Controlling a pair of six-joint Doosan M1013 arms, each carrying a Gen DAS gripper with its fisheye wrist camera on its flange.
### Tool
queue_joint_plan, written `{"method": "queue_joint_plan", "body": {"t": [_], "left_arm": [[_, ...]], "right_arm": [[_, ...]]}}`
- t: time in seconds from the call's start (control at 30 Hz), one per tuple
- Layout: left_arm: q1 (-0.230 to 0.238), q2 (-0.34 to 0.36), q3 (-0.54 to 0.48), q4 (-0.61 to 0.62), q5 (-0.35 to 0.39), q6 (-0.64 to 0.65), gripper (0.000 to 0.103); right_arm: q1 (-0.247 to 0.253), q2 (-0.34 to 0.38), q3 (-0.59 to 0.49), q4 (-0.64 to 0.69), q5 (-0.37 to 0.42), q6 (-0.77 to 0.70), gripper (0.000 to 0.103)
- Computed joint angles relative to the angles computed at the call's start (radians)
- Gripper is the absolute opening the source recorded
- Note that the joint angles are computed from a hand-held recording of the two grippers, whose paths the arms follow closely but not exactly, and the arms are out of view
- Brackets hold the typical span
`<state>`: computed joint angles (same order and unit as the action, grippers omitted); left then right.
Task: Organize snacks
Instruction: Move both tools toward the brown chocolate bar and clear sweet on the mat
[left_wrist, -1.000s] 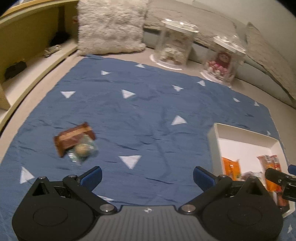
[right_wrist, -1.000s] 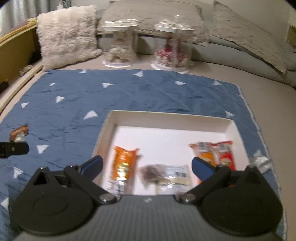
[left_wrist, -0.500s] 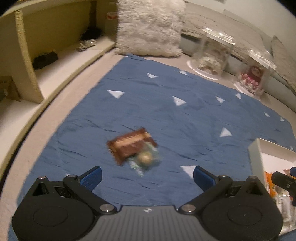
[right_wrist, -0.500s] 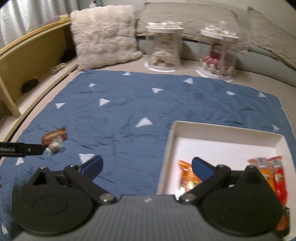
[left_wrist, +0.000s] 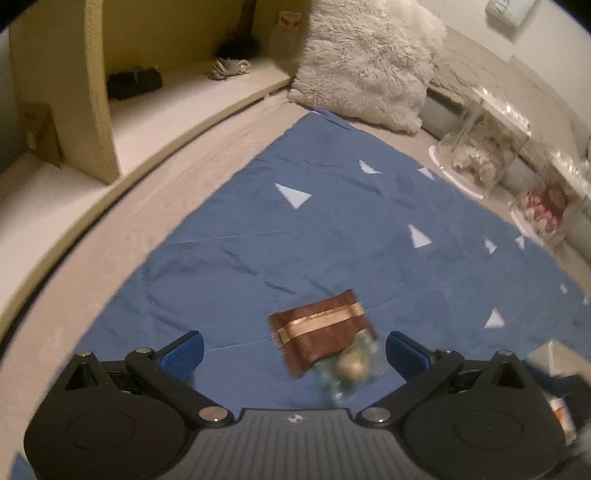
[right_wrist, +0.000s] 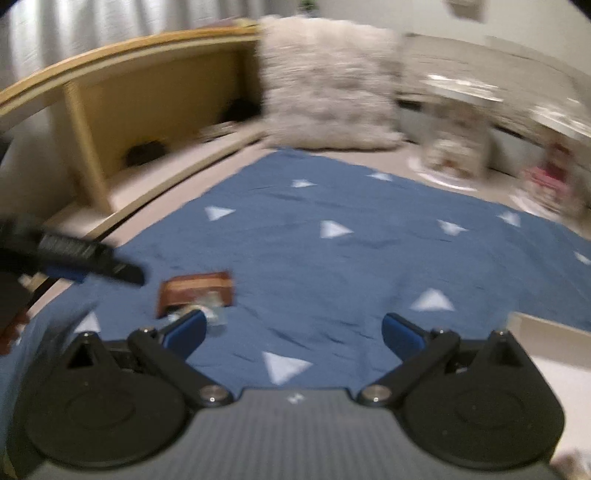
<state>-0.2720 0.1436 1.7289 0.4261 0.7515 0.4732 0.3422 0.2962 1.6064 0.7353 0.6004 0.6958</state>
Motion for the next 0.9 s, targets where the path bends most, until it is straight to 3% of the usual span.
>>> {"method": "queue_joint_plan", "body": {"t": [0.13, 0.33, 0.57, 0.67, 0.77, 0.83, 0.9], "left_arm": [[0.007, 0.036, -0.030, -0.054, -0.015, 0.051, 0.103], [0.021, 0.065, -0.055, -0.094, 0.000, 0.087, 0.103], [0.044, 0.083, -0.068, -0.147, 0.016, 0.082, 0.103], [0.050, 0.098, -0.080, -0.181, 0.030, 0.066, 0.103], [0.045, 0.115, -0.096, -0.182, 0.056, 0.033, 0.103], [0.034, 0.127, -0.109, -0.144, 0.087, -0.027, 0.103], [0.023, 0.137, -0.122, -0.116, 0.110, -0.061, 0.103]], "right_arm": [[0.023, 0.046, -0.034, 0.041, 0.058, -0.141, 0.092], [0.018, 0.110, -0.075, 0.188, 0.200, -0.353, 0.084], [0.016, 0.143, -0.078, 0.302, 0.228, -0.532, 0.072], [0.009, 0.152, -0.087, 0.304, 0.271, -0.589, 0.068], [0.006, 0.144, -0.072, 0.311, 0.267, -0.644, 0.062], [0.007, 0.137, -0.059, 0.314, 0.258, -0.680, 0.049], [0.006, 0.127, -0.046, 0.318, 0.245, -0.719, 0.045]]}}
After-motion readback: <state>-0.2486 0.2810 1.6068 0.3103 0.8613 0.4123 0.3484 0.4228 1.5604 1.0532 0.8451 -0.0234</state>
